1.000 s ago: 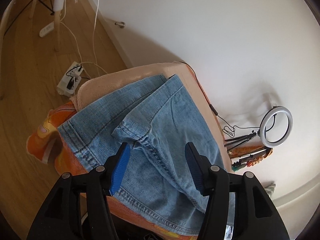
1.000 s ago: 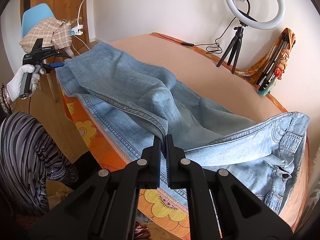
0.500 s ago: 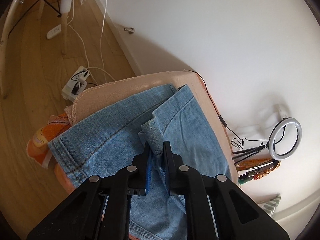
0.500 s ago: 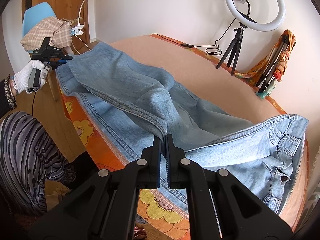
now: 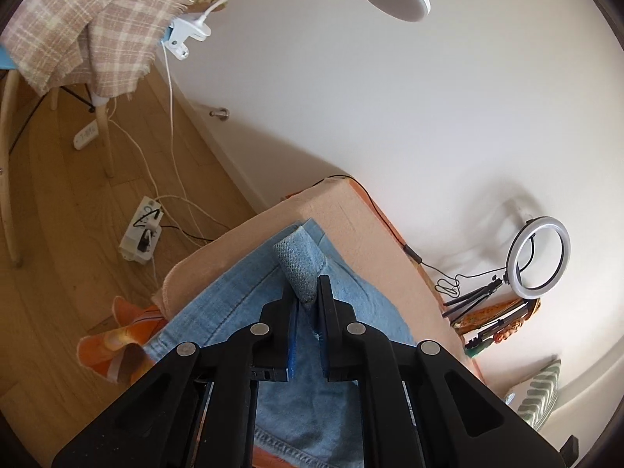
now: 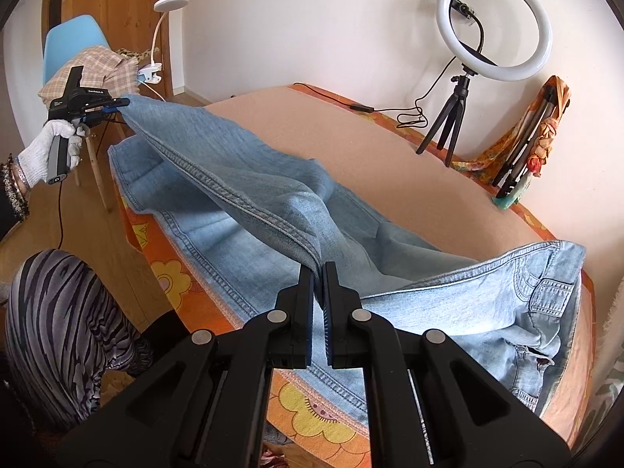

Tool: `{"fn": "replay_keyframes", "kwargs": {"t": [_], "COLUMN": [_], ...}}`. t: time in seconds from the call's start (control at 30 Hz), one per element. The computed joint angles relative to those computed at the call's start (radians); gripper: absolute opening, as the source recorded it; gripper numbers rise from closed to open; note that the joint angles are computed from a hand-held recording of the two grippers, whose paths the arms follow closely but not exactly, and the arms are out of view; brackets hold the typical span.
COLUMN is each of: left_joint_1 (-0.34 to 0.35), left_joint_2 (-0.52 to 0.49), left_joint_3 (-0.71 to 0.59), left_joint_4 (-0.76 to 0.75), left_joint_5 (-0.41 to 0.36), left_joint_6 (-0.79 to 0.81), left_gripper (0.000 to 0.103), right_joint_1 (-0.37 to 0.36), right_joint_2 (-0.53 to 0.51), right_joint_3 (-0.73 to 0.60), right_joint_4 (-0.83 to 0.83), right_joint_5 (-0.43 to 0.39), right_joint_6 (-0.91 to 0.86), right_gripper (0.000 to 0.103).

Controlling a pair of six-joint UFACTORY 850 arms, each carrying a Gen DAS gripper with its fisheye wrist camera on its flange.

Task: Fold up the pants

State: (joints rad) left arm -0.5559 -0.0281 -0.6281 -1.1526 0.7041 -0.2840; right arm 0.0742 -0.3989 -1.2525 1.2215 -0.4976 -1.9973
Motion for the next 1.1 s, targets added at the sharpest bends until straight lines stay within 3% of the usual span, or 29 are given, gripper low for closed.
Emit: {"fn": "replay_keyframes", "kwargs": {"t": [0.2,0.47,0.57,0.63,0.83,0.93,1.0,1.1], "left_joint_1": [-0.005,-0.026,-0.023,-0.022,-0.041,-0.035,-0.025,-0.012], "left_joint_2": [-0.042,-0.054,-0.040,-0.027,0.007,-0.017,-0.052,-0.123], "left_joint_3": [0.062,0.042,0.028,0.000,-0.085,-0.180,-0.261,-0.392], "left_joint_4": [0.077,-0.022,-0.079,-0.213,-0.382,-0.392,-0.395,-0.405], "left_joint_5": [-0.042,-0.077,-0.102,-0.124,-0.093,-0.153,-0.214,-0.310], "left_joint_6": [-0.181,-0.016,0.101,0.283,0.647,0.818,0.922,1.019], "left_gripper": [0.007,0.008,0.012,0.016,0.032,0.047,0.048,0.054], "right_joint_1": [0.015,-0.011,-0.005,-0.013,-0.050,-0.060,-0.075,-0.107], "right_joint_2": [-0.004,-0.016,-0.019,-0.037,-0.031,-0.021,-0.011,-0.005], "right_joint_3": [0.045,0.047,0.065,0.046,0.057,0.070,0.081,0.079], "right_joint_4": [-0.127,-0.188,-0.147,-0.165,-0.025,0.018,0.073,0.120], "right_joint_5": [0.033,0.015,0.039,0.007,-0.065,-0.085,-0.109,-0.161], "right_joint_6": [0.045,0.118,0.087,0.148,0.131,0.121,0.095,0.088], "right_gripper": [0.005,0.005,0.005,0.005,0.011,0.022,0.050,0.056]}}
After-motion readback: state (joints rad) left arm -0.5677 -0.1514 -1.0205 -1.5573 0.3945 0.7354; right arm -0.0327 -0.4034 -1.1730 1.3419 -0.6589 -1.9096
